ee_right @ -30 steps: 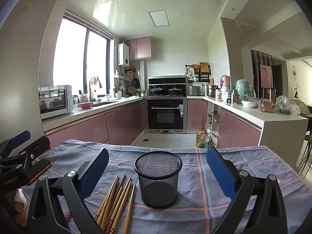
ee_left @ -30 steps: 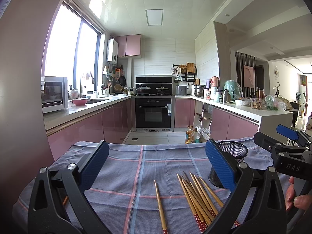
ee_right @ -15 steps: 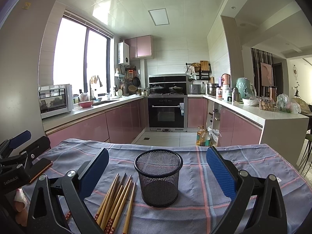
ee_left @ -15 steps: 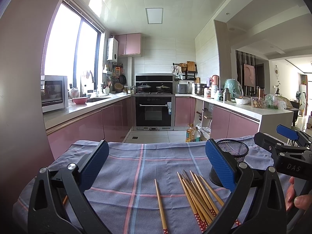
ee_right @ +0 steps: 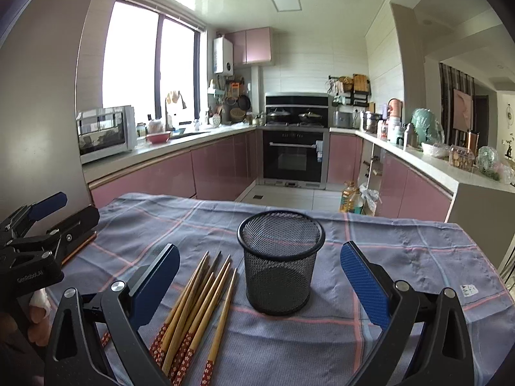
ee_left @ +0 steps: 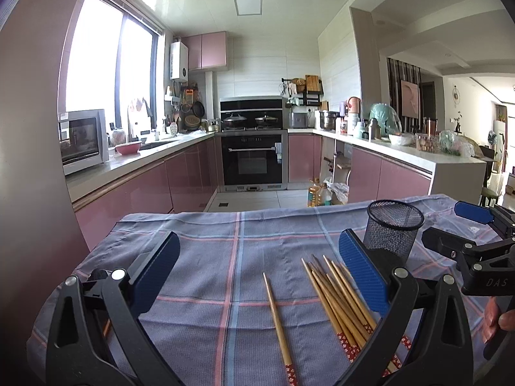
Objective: Organize utensils
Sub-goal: 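Close the left gripper on one chopstick while the right gripper grasps another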
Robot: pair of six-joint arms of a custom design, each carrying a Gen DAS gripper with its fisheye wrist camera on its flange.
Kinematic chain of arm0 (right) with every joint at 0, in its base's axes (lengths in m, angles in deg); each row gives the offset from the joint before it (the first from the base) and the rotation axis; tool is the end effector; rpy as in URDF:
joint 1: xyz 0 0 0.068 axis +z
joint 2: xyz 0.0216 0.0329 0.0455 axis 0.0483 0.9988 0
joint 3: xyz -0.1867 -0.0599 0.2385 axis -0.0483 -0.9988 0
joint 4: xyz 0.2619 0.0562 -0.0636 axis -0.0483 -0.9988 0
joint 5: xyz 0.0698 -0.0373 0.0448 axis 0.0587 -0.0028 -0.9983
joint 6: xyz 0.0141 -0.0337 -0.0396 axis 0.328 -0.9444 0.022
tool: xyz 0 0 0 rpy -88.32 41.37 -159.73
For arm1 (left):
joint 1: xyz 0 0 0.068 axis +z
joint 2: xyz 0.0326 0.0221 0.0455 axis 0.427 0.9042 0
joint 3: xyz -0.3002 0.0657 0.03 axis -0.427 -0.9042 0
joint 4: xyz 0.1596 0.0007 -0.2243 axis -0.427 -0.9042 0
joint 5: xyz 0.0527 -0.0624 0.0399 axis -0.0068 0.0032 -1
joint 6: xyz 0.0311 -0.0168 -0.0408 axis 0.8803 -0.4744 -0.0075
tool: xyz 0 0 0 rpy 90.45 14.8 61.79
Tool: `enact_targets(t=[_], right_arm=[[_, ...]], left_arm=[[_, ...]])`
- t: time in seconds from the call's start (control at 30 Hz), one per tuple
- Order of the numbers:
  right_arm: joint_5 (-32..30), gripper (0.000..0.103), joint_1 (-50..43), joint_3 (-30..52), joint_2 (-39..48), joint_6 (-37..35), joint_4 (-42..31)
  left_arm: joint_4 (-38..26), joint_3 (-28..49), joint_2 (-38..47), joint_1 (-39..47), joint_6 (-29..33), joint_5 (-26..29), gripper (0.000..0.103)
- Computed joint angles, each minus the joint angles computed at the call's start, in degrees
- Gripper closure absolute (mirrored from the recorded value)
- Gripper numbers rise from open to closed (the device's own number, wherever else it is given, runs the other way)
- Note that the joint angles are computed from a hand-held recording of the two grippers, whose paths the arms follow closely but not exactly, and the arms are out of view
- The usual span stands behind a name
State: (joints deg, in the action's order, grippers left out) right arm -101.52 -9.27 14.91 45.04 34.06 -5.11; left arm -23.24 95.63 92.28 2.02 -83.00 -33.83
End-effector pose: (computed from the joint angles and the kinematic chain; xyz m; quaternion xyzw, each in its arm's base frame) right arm 0.3357 -0.0515 0.1723 -0.1809 0.8291 0.1240 0.5143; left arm 0.2983 -0.1084 0.1597 -0.0437 0.8045 0.0625 0.5890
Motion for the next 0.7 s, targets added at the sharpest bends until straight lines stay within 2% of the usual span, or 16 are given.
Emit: enact_targets(t=[0.1, 0.2, 0.23, 0.3, 0.37, 0.57, 0.7], right_arm=[[3.04, 0.016, 2.42, 2.16, 1.88, -5.64, -6.88], [4.54, 0.027, 4.21, 4.28, 4.44, -8.12, -11.87], [4.95, 0.034, 4.63, 5.01, 5.32, -8.50, -13.19], [5.85, 0.041, 5.48, 6.74, 7.29, -9.21, -15.90], [7.00, 0.049, 6.26, 8.54, 8.92, -9.67, -18.75], [8.41, 0.069, 7.87, 13.79, 13.56, -10.26, -25.95], [8.89, 0.069, 8.68, 14.78, 14.47, -9.90, -26.38]], left_arm=[[-5.64, 2.04, 1.12, 1.86, -0.46, 2.94, 0.006], [-9.26, 3.61, 2.69, 3.36, -0.09, 6.15, 0.007], [-10.16, 4.30, 3.63, 3.98, 0.02, 7.25, 0.008], [-13.09, 6.01, 5.05, 4.87, -0.18, 9.66, 0.016], [-16.57, 8.13, 6.45, 5.71, -0.03, 12.34, 0.018], [-23.63, 14.85, 13.18, 7.30, 0.35, 19.68, 0.035], [-28.66, 19.55, 17.26, 7.38, 0.08, 21.59, 0.049]])
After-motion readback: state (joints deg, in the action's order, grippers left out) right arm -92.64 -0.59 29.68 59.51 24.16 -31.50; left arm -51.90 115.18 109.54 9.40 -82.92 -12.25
